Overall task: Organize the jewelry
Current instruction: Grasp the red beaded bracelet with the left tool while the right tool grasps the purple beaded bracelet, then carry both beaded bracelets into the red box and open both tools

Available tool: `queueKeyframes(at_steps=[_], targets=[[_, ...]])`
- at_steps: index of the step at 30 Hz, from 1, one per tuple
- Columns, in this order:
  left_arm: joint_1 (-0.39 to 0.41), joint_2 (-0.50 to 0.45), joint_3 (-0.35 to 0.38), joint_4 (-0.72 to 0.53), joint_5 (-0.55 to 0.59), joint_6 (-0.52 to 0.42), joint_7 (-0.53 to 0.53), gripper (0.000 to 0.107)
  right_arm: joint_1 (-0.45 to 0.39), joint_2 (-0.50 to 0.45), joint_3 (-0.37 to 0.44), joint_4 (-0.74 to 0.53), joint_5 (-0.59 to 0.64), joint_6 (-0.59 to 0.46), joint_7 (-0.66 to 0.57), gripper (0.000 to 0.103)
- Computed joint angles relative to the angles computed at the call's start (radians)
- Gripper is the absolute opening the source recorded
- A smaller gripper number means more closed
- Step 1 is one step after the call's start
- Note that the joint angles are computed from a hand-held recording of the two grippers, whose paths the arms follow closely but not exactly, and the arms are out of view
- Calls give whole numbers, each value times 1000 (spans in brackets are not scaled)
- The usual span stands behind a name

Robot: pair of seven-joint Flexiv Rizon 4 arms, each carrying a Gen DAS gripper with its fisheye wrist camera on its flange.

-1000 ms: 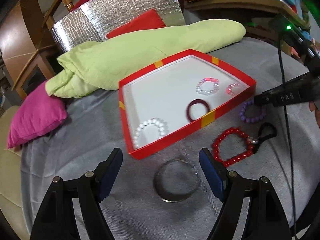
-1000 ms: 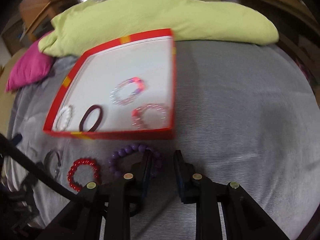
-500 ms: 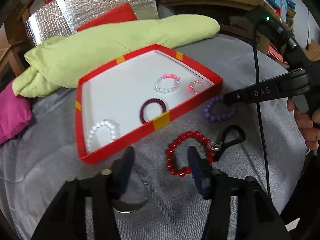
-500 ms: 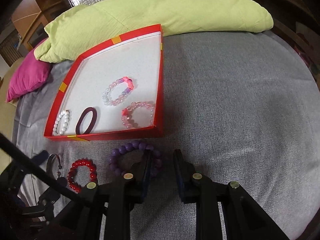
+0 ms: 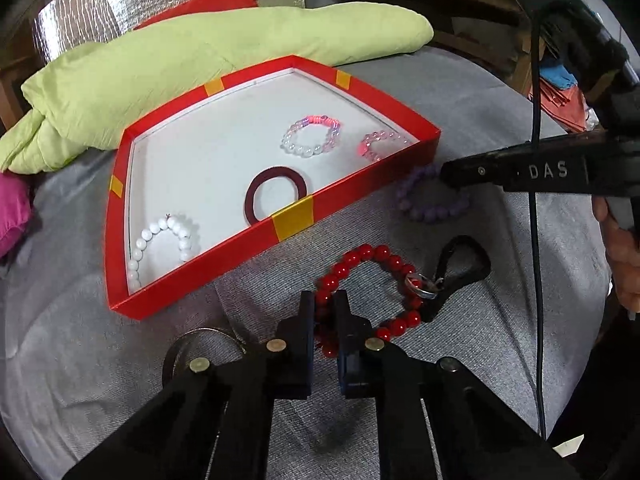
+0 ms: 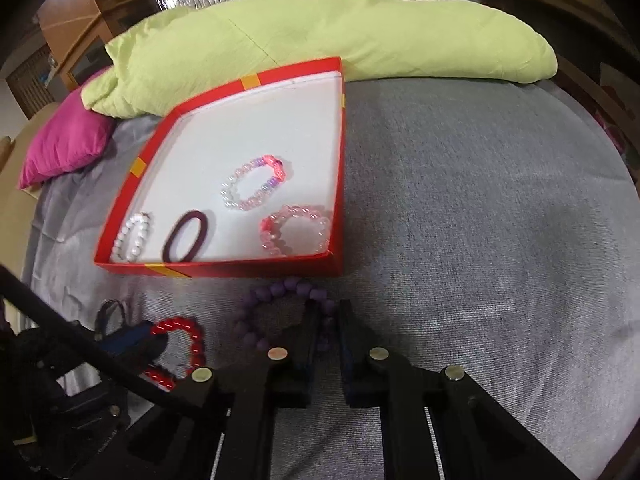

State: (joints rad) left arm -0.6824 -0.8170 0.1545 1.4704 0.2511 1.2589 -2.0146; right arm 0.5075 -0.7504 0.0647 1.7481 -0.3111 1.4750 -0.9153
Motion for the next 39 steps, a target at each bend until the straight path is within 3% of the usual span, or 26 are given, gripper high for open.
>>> queueKeyframes(at_steps=[7, 12, 18, 24, 29, 39], targets=[[-13, 58, 41, 70, 22, 140, -33, 10, -66, 15, 85, 24, 33, 112, -65, 10], [-34, 93, 85, 130, 4, 251, -57, 10, -145, 8, 193, 22, 61, 179, -118, 10], [-86, 97, 177, 168, -62, 347, -63, 10, -145, 12, 199, 39, 73, 295, -128, 10], [-215, 58, 363, 178, -164, 412, -114, 10, -126, 12, 180, 55, 71, 416, -105, 10], [-263, 21, 432, 171, -250, 424, -100, 10, -115, 9, 164, 52, 54, 440, -71, 10], [-227, -11, 385, 150, -377, 438, 13, 10, -123, -37, 176, -26, 9, 409, -19, 10]])
